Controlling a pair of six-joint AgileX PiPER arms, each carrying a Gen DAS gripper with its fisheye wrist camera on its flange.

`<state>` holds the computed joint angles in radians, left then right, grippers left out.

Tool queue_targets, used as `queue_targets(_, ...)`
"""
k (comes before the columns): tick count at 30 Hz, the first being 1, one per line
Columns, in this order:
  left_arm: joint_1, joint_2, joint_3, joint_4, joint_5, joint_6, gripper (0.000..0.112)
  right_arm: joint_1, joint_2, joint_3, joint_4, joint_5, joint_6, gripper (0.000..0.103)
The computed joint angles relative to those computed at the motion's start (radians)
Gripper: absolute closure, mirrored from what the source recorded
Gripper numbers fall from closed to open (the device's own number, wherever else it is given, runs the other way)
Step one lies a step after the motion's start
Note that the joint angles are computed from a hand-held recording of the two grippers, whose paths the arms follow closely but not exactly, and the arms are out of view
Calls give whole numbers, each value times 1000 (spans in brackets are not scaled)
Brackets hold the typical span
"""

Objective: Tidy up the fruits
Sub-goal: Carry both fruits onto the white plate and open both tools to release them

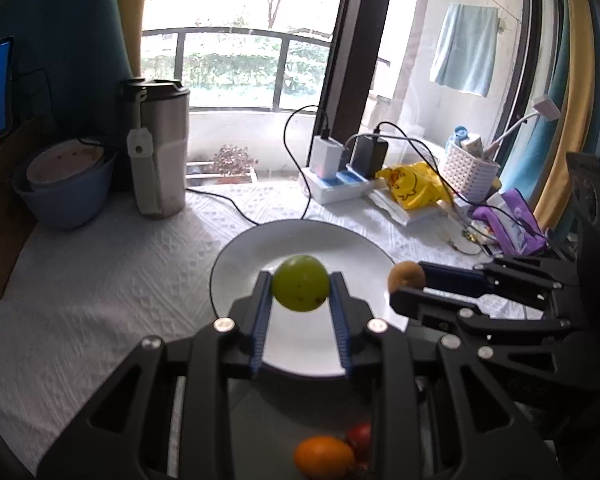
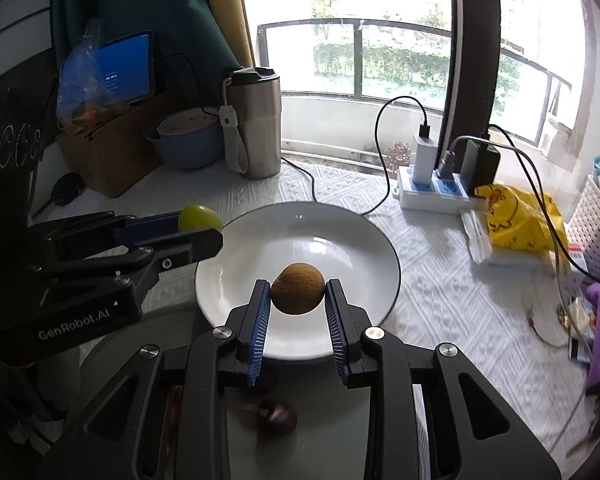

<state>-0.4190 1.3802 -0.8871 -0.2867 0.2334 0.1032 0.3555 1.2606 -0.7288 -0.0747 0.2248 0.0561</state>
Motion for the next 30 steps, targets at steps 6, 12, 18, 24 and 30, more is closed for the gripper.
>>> queue_targets(6, 63, 100, -85, -331, 66, 319, 83, -37, 101, -88, 153, -7, -170, 73)
queue_targets(12, 87, 188, -170, -369, 92, 358, 83, -71, 204, -173, 239, -5, -263, 73)
queue_targets(18, 124, 294, -271, -387, 153, 373, 83, -96, 298, -255, 301, -1, -313, 73)
queue_targets(24, 144, 388, -373, -324, 227, 314, 83, -113, 388, -332, 344, 22, -348, 73)
queue_targets(30, 167, 451, -435, -336, 291, 321, 83, -126, 434, -374, 380, 49, -386, 73)
